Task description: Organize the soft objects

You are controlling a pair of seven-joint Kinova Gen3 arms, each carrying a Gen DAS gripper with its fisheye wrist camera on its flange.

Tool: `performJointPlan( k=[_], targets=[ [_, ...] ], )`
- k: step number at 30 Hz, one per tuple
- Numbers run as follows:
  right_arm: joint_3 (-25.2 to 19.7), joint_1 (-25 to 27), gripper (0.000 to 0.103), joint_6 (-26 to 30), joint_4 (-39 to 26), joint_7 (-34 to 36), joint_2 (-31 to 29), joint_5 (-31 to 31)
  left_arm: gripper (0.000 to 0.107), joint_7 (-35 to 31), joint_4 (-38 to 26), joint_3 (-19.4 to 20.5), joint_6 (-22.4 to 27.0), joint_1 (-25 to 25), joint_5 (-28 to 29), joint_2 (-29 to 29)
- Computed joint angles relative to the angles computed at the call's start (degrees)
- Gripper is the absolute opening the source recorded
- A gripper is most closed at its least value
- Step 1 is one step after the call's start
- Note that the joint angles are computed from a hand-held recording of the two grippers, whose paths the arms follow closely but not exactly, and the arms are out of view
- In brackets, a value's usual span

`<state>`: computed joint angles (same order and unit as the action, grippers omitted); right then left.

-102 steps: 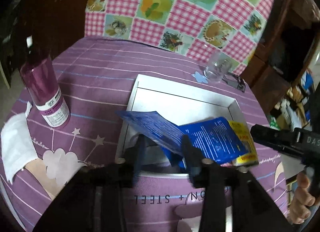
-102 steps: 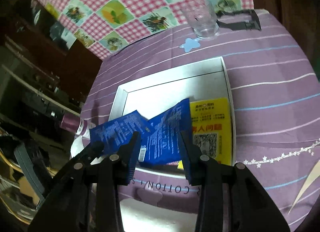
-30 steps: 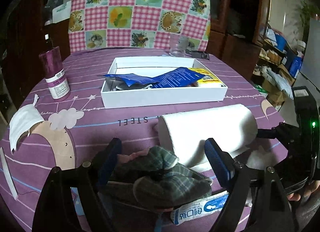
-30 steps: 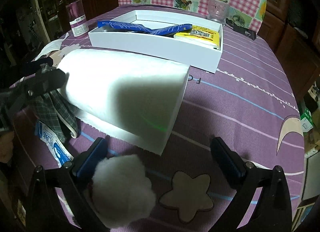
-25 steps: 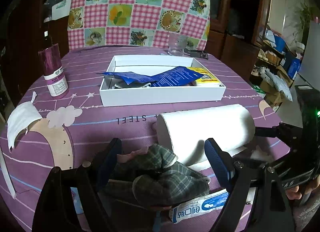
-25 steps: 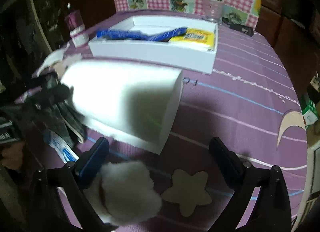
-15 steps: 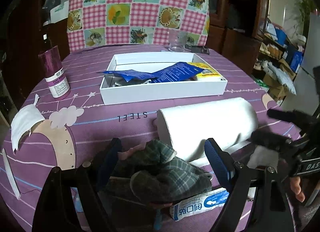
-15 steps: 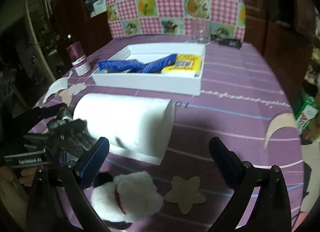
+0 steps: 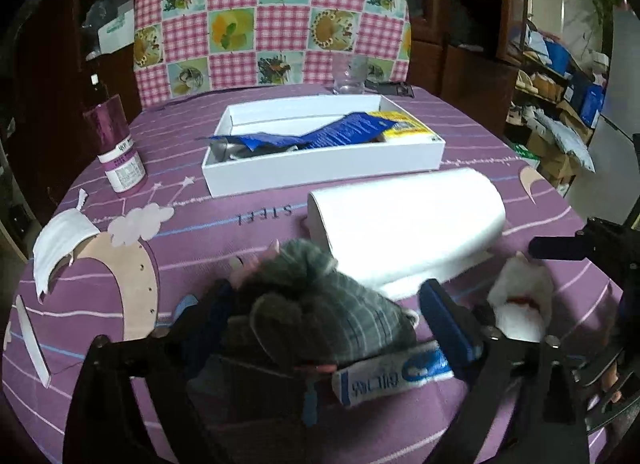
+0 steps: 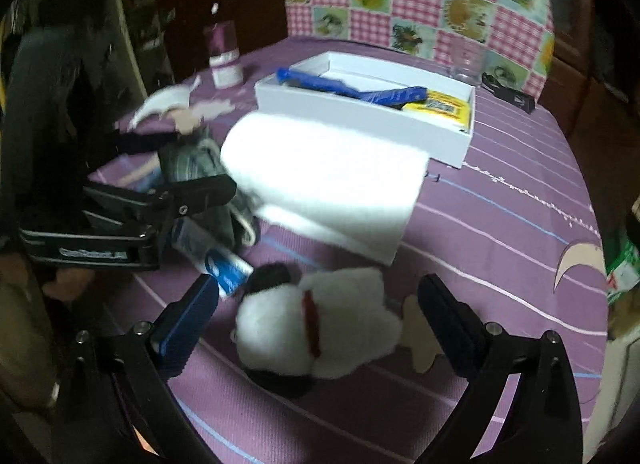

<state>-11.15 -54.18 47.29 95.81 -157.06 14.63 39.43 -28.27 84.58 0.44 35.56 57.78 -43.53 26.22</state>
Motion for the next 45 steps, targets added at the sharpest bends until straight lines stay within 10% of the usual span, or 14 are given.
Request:
performJointPlan(
  k=[23, 45],
  targets=[
    [1.0, 4.9, 0.076, -1.7, 1.3, 0.1, -1.3, -9.6, 0.092, -4.7, -5.3, 0.2, 7.3, 0.5, 2.9, 3.9],
    [0.6, 7.2, 0.076, -4.7, 3.8, -6.4, -3.4, -8.3, 0.042, 6.9, 0.7, -1.4, 2.5, 1.7, -4.6, 0.0]
  ],
)
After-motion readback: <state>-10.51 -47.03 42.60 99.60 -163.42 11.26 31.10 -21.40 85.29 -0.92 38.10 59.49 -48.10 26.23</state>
